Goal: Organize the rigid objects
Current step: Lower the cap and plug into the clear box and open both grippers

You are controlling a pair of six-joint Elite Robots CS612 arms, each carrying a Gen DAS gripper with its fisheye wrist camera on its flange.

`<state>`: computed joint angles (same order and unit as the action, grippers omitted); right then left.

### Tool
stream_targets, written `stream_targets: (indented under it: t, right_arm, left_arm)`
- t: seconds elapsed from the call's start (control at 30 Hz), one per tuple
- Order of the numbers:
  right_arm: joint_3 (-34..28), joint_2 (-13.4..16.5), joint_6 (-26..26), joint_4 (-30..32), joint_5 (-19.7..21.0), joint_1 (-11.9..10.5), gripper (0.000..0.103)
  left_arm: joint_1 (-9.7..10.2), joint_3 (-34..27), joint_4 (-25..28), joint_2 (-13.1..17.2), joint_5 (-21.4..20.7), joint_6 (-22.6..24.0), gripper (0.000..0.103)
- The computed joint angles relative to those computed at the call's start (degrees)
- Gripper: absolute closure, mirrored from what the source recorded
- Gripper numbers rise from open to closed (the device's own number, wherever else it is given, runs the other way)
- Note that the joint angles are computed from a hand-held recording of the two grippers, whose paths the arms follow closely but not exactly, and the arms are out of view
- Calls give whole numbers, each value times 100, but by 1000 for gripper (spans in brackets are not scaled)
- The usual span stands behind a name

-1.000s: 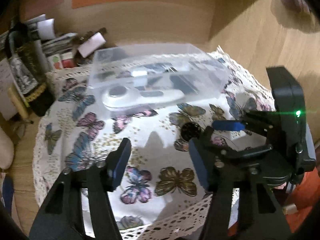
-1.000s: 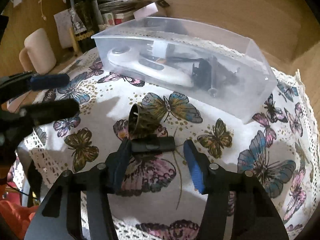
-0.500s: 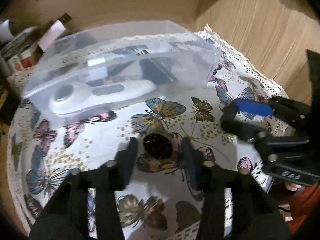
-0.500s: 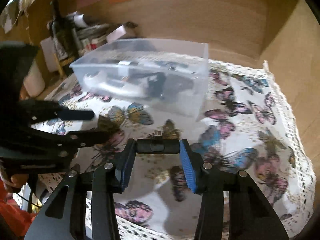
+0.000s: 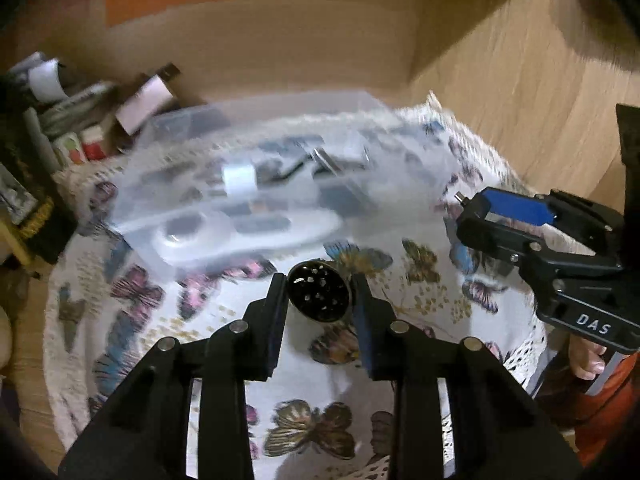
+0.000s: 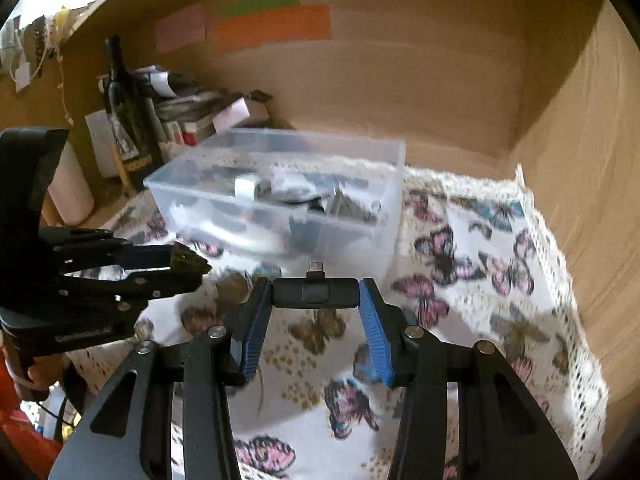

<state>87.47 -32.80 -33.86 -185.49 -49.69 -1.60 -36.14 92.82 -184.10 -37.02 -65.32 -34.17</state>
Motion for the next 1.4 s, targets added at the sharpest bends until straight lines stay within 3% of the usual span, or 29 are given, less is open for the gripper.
stream_targets:
  t: [0.33,0.93,1.1,1.23,1.4]
  right_arm:
    - [-302,45,375,-436,180,138,62]
    - [-1143,415,519,659,-413,369,62]
    - [-1193,452,467,725,-561,413,62]
    - [-1168,425,451,749,-454,392,62]
    - [-956,307,559,368,-292,335,61]
  left_arm:
    - [110,30,-461,-143,528,130,72]
    - [441,-927,254,364,-250,213,72]
    - [452,-1005,416,409,-241,110,69]
    - [446,-926,307,371,-178,81,59]
    - [356,-694,-29,232,131,201,59]
